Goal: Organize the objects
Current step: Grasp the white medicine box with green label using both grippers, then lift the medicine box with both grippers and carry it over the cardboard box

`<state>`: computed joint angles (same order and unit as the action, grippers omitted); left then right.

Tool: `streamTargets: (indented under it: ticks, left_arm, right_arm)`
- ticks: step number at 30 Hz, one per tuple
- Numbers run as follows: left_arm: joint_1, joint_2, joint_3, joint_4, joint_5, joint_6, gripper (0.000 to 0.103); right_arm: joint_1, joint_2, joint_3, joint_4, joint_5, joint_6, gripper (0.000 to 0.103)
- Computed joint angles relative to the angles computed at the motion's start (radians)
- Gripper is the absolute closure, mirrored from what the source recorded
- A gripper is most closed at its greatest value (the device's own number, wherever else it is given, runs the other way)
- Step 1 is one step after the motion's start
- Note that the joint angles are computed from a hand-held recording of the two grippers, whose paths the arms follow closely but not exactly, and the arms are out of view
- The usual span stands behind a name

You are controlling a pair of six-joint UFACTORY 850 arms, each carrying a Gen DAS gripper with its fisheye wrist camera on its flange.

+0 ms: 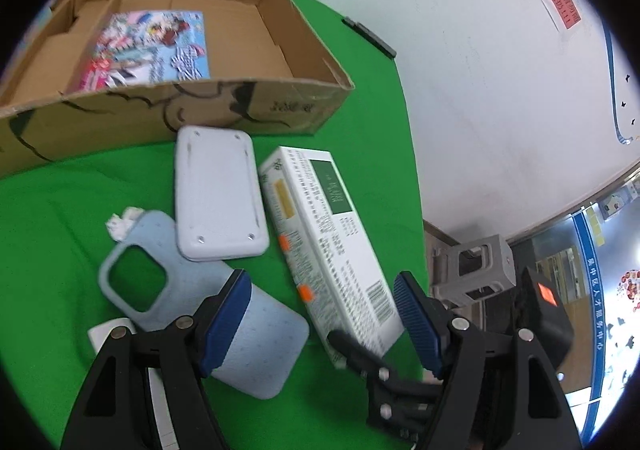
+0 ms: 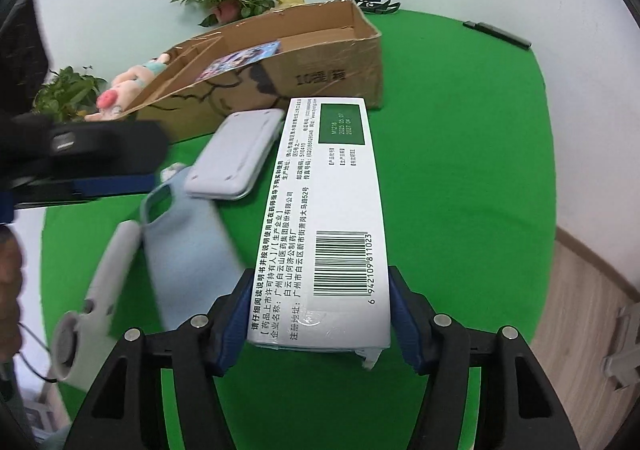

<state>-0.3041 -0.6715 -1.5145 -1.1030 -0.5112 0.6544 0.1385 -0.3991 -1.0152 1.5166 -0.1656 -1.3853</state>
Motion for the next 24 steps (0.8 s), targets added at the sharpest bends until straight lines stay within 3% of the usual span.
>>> streamTargets:
  ticks: [3, 6, 11, 14, 24]
  left_arm:
    - [-0.003, -0.019, -0.012, -0.024, -0.033, 0.000, 0.029]
    - [-0.011, -0.032, -0.023, -0.015, -0.043, -0.008, 0.031]
    - [-0.014, -0.062, -0.050, 0.037, -0.075, -0.067, 0.037]
    - [-0.010, -0.071, -0.061, 0.017, -0.084, -0.051, 0.047]
    - [0.020, -0.009, -0.029, -0.122, -0.064, 0.109, 0.051]
  right_arm:
    - [-0.015, 0.035, 0.043, 0.082, -0.076, -0.019, 0.043]
    - [-0.056, 0.050, 0.071, 0.135, -0.205, 0.007, 0.044]
    - [-0.088, 0.093, 0.110, 0.194, -0.295, -0.011, 0.044]
    - [-0.065, 0.110, 0.115, 0.186, -0.275, -0.026, 0.044]
    - [0.031, 0.171, 0.096, 0.253, -0.091, -0.188, 0.045]
